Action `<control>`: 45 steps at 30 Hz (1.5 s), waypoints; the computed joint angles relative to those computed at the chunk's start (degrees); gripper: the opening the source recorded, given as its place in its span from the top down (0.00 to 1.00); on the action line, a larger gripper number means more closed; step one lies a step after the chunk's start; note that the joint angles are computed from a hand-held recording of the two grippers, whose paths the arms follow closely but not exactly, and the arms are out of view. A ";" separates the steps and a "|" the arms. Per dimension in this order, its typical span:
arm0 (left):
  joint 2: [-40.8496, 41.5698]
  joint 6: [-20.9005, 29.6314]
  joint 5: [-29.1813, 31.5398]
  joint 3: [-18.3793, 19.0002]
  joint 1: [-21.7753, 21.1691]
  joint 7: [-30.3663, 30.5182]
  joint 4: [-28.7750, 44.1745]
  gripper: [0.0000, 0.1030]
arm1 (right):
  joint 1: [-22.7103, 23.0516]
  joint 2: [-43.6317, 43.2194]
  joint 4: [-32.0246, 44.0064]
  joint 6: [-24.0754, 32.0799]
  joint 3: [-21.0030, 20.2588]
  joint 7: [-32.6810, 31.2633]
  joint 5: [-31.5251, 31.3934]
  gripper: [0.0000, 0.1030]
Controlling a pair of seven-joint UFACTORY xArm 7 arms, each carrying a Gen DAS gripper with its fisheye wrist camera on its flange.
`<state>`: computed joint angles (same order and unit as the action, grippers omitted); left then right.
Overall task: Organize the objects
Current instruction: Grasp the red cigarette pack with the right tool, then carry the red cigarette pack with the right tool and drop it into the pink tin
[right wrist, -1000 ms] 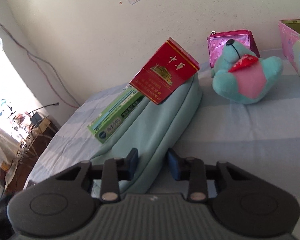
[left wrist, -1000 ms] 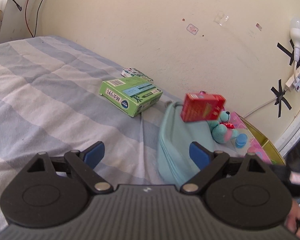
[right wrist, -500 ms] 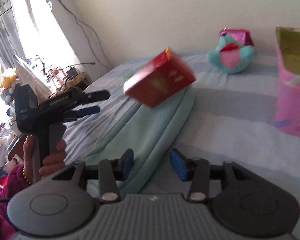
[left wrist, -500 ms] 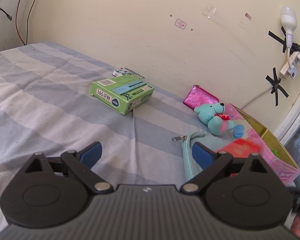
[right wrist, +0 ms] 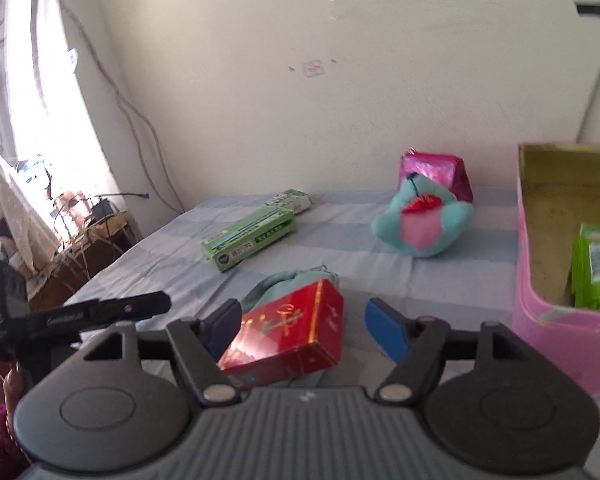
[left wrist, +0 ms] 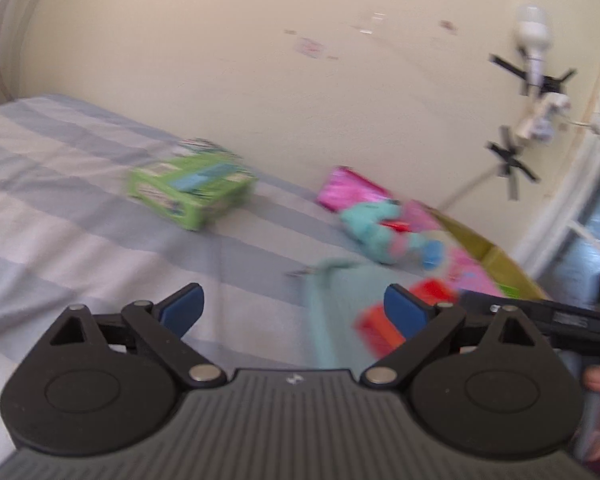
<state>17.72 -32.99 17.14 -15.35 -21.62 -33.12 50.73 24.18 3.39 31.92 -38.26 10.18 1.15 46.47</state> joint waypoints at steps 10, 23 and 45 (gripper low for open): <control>9.01 13.68 23.92 -15.76 11.36 -13.37 12.69 0.04 | -9.67 3.62 -6.24 -4.61 -2.99 37.13 -34.88 0.54; 13.69 20.33 21.02 -29.66 16.49 -3.87 20.21 0.06 | -10.93 -0.27 -11.86 -15.65 -3.49 42.61 -37.29 0.71; 33.98 46.12 9.35 -4.21 -24.92 7.61 68.53 0.06 | -20.88 -10.18 -28.42 -29.28 -7.34 35.44 -14.92 0.53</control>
<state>51.69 13.13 26.49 -19.55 -46.53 -25.50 119.26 3.30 -6.79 3.50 -67.55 2.84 36.59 31.55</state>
